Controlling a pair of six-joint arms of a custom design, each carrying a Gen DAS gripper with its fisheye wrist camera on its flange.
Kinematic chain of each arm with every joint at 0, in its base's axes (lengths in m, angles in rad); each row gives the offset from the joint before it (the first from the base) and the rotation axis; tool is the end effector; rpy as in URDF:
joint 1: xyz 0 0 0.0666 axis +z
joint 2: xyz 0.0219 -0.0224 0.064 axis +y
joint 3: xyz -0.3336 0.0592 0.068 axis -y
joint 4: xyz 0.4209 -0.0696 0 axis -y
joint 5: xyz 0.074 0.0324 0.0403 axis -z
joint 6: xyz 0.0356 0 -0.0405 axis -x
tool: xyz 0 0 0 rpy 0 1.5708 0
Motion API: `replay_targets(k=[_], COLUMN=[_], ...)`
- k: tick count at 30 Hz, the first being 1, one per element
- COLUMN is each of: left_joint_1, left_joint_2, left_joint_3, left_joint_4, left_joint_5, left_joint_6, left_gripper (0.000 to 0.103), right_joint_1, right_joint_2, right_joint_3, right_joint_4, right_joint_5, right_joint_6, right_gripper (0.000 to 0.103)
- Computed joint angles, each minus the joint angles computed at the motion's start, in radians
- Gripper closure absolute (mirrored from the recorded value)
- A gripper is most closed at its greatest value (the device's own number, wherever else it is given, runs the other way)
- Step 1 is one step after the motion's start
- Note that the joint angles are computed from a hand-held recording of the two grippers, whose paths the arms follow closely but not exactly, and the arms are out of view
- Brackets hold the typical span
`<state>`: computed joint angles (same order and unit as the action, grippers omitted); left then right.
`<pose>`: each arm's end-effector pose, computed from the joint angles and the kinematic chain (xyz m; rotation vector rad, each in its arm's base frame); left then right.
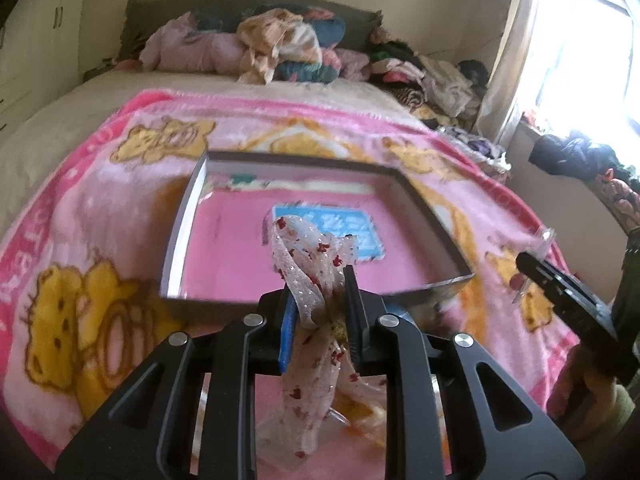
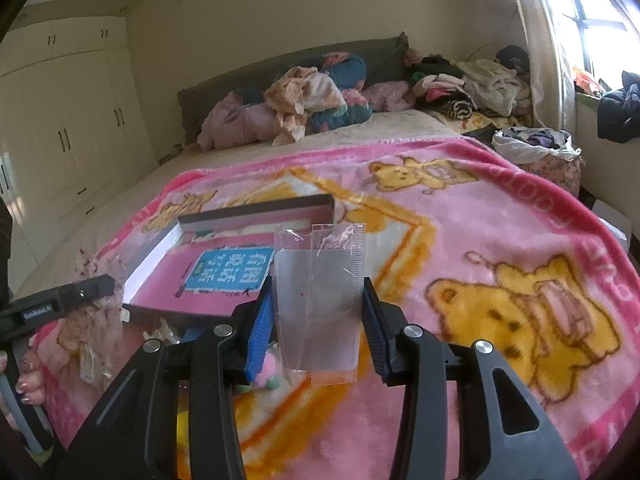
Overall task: Organize jewelry
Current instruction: 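Place the bow in the box lid with the left tool while the right tool drops the clear bag there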
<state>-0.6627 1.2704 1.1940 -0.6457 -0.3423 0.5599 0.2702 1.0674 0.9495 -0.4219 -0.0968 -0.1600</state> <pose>0.3921 -0.2914 0.3660 -0.0599 2.2555 -0.2649 0.4158 0.1183 0.3497 -0.1755 2.1212 0.3580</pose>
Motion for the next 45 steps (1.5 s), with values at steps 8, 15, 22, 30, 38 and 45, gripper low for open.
replay_targets(k=[8,15,22,30,38,45], left_joint_1=[0.002,0.044,0.083,0.125,0.162,0.188], left_joint_2=[0.035,0.107,0.173,0.233,0.254,0.245], left_joint_3=[0.065,0.135,0.183,0.208,0.202,0.172], left_joint_4=[0.023,0.032,0.028,0.018,0.004,0.010], left_joint_5=[0.012,0.053,0.082,0.100,0.134,0.165], left_joint_6=[-0.048,-0.058,-0.075,-0.086,-0.095,-0.089], left_gripper=[0.089,0.089,0.089,0.089,0.089,0.088], right_joint_1=[-0.030,-0.028,-0.007,0.038,0.079,0.100], right_joint_2=[0.005,0.070,0.174,0.305,0.423,0.494], right_joint_3=[0.028,0.100,0.200,0.309,0.401,0.444], right_joint_4=[0.007,0.019,0.004,-0.039,-0.100,-0.140], right_joint_5=[-0.009,-0.015,-0.024,-0.027,-0.039,-0.026], right_joint_6=[0.005,0.027,0.056,0.082,0.139,0.149], right_gripper=[0.063,0.063,0.063,0.063,0.063,0.062])
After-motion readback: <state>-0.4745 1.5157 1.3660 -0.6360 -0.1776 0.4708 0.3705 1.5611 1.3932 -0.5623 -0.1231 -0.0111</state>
